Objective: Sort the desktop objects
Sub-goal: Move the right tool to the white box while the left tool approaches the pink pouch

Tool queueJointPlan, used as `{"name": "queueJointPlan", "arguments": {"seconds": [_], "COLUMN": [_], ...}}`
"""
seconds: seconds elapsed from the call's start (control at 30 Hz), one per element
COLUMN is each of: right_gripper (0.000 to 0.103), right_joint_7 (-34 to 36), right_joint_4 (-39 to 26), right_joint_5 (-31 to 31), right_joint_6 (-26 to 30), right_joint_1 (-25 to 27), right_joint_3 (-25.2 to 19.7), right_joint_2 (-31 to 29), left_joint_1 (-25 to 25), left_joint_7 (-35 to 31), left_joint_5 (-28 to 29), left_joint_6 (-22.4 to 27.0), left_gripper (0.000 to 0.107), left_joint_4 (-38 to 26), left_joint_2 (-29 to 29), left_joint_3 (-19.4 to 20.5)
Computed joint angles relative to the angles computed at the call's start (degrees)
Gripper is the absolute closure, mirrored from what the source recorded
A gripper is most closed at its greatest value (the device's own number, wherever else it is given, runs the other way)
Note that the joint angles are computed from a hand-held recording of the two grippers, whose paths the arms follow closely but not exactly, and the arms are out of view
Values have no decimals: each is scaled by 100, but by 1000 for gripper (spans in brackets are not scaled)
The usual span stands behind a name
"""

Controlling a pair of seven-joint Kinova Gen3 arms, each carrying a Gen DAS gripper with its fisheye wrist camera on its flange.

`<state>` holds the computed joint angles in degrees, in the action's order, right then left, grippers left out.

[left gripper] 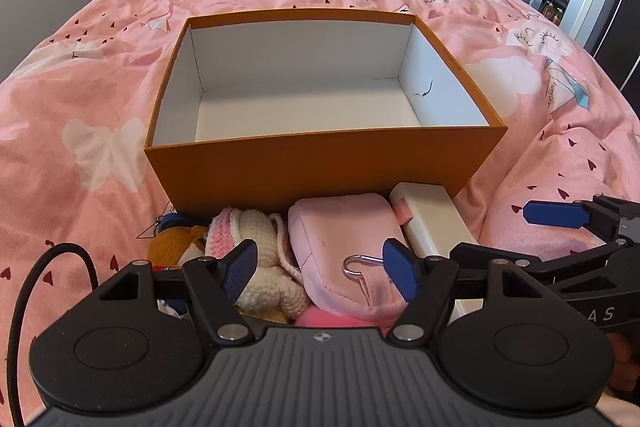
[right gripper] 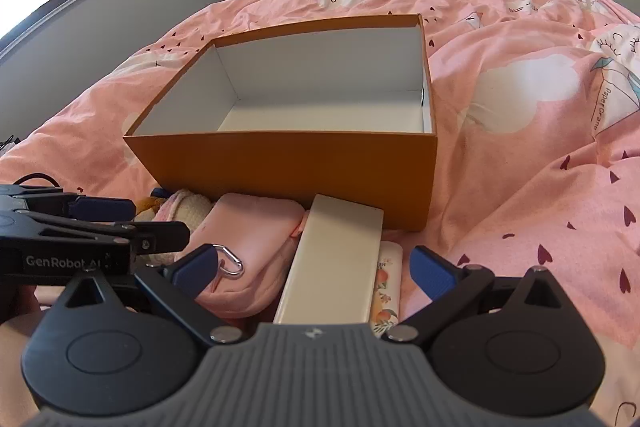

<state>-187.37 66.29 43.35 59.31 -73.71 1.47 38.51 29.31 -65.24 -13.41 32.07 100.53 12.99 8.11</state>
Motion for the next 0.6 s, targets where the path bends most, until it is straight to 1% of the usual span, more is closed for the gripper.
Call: {"name": "queueJointPlan", "arguments": {"seconds": [0.27, 0.6], "right_gripper": [1, 1], "right_joint_7": [38, 171], "right_joint_4": [-28, -100], "right_joint_5": [-40, -183], "right_joint_6": [-8, 10], "right_joint_1": [29, 87], "right_joint_3": [-12, -28], "right_joint_2": [15, 45], "left_joint_1": [-121, -37], "left_joint_7": [-239, -162], "left_joint_5": [255, 184], "left_joint_6": [93, 240], "left_gripper": [25, 25], "left_joint_4": [-68, -147], "left_joint_2": [54, 98], "left_joint_3": [64, 10]}}
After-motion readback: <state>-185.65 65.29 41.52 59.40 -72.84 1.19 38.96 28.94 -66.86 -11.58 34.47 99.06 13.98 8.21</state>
